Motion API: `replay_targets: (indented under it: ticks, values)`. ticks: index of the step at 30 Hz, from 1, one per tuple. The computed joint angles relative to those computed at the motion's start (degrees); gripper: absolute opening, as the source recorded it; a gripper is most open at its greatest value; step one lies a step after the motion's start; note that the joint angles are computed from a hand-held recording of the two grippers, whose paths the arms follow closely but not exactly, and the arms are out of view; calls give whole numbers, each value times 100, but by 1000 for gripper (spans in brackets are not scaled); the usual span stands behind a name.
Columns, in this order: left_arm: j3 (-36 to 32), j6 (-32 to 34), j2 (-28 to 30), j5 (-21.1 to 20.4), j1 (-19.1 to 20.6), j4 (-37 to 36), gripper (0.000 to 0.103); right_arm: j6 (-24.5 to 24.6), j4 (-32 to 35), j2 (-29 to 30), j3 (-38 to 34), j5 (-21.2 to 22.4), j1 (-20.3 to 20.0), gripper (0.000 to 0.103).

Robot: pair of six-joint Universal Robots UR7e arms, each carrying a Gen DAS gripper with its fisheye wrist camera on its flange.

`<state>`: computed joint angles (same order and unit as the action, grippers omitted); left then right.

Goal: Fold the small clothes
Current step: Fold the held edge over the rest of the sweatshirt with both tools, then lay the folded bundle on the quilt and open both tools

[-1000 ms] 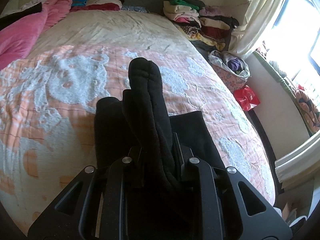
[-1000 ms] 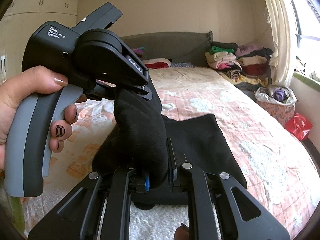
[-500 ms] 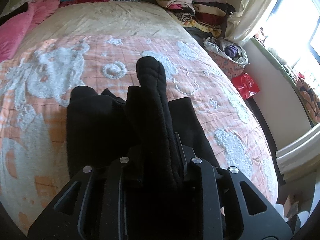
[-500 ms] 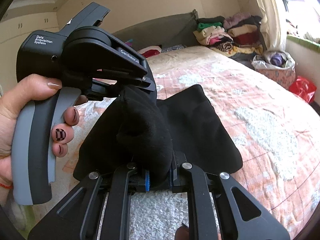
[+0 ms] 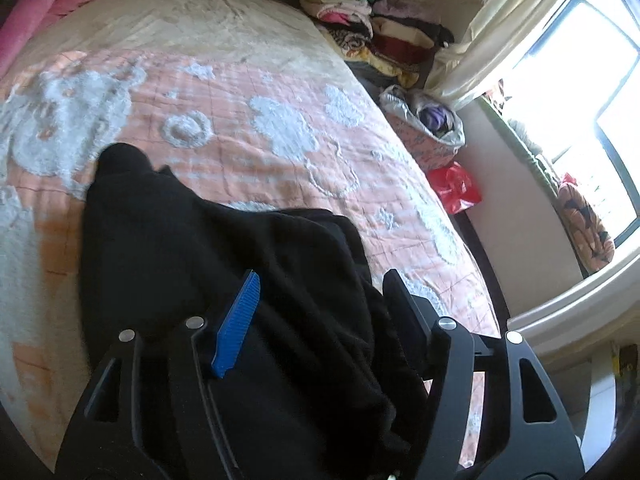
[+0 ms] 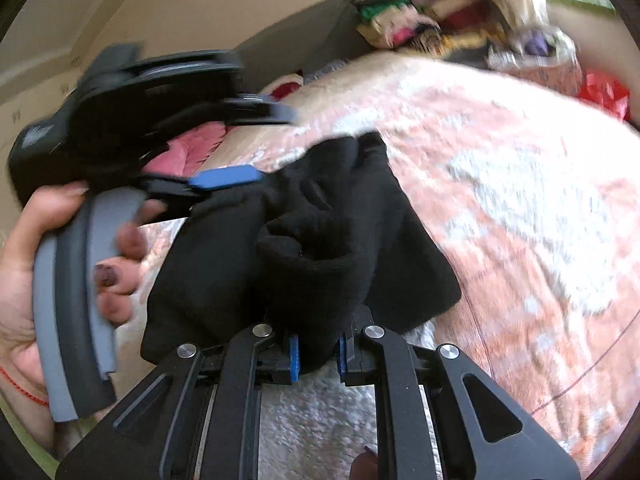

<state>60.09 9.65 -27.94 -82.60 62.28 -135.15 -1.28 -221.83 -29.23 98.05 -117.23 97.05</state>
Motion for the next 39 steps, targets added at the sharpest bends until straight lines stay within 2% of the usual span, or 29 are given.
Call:
replay_targets:
  ticks: [2, 4, 7, 8, 9, 10, 14, 17, 19, 22, 23, 25, 26, 32, 33, 37, 39]
  values:
    - [105, 71, -92, 162, 6, -187, 56, 259, 36, -97, 132, 284, -101, 14]
    - [262, 211, -194, 447, 19, -436, 56, 473, 206, -244, 266, 588, -182, 22]
    - [564, 428, -361, 813, 74, -777, 56, 793, 541, -522, 430, 1137, -316, 44]
    - [648, 450, -408, 852, 105, -852, 56, 817, 673, -617, 454, 1345, -362, 54]
    - [730, 483, -455, 872, 144, -913, 56, 825, 753, -674, 443, 1404, -378, 61]
    - [813, 526, -498, 896, 159, -978, 56, 827, 869, -721, 402, 1415, -383, 63]
    - [1176, 811, -634, 1113, 140, -1334, 56, 799, 1799, -945, 23, 1481, -431, 64]
    - [1254, 933, -665, 1186, 130, -1403, 56, 696, 2751, -992, -456, 1315, -432, 63]
    - [1299, 981, -692, 1216, 127, -1428, 56, 624, 3255, -953, -746, 1012, -364, 61]
    - [1318, 1008, -696, 1250, 135, -1420, 56, 229, 3806, -741, -1293, 386, -194, 44]
    - [1308, 1005, -691, 1261, 134, -1405, 56, 170, 3800, -686, -1359, 238, -169, 30]
    - [1302, 997, -687, 1271, 131, -1398, 56, -78, 3677, -593, -1417, 73, -124, 22]
    - [1295, 996, -690, 1247, 135, -1377, 56, -371, 3536, -536, -1445, -83, -61, 19]
    - [1334, 1040, -739, 1068, 127, -1289, 56, -2075, 2211, -367, -1479, -500, 191, 17]
    - [1335, 1045, -730, 1088, 116, -1279, 56, -2126, 2219, -342, -1510, -609, 177, 17]
    - [1366, 1016, -707, 1147, 114, -1216, 56, -1689, 2869, -276, -1630, -922, -52, 20]
    - [1421, 1056, -726, 1195, 117, -1229, 56, -1605, 2753, -214, -1621, -957, -120, 27]
